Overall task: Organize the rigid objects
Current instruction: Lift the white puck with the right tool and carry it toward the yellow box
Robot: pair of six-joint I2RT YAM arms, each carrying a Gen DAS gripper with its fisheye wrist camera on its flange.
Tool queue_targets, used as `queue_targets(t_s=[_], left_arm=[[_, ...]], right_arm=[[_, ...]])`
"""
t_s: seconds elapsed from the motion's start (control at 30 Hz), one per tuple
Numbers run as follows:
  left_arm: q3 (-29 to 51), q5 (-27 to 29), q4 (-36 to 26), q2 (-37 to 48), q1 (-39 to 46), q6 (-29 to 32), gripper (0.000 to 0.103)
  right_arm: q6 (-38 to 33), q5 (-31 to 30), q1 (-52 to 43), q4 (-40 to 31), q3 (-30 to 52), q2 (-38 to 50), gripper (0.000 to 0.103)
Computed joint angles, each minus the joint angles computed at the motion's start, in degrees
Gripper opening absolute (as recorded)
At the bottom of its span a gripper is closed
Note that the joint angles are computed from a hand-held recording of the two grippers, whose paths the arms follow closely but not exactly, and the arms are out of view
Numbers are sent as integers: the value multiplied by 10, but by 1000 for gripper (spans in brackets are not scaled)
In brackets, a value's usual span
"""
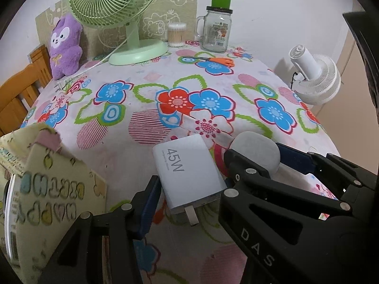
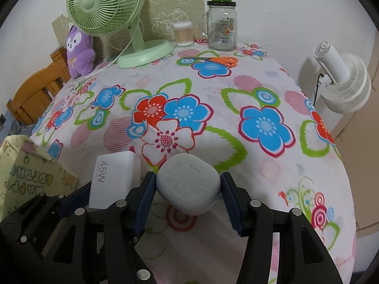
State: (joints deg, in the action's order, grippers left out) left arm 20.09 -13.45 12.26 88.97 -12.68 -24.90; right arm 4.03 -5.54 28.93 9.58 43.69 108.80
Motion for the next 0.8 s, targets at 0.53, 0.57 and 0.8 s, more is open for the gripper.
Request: queue_targets(t_s=[0.53, 0.57, 0.8], left_arm=[[-45, -66, -101, -151, -104, -59, 55], [-46, -70, -110, -162, -111, -63, 55], [-49, -100, -186, -239, -155, -90, 55]], right_arm=[[20, 15, 2, 8, -118, -143, 58], [21, 17, 3, 7, -125, -155, 58], [35, 33, 12, -23, -159, -230, 58]])
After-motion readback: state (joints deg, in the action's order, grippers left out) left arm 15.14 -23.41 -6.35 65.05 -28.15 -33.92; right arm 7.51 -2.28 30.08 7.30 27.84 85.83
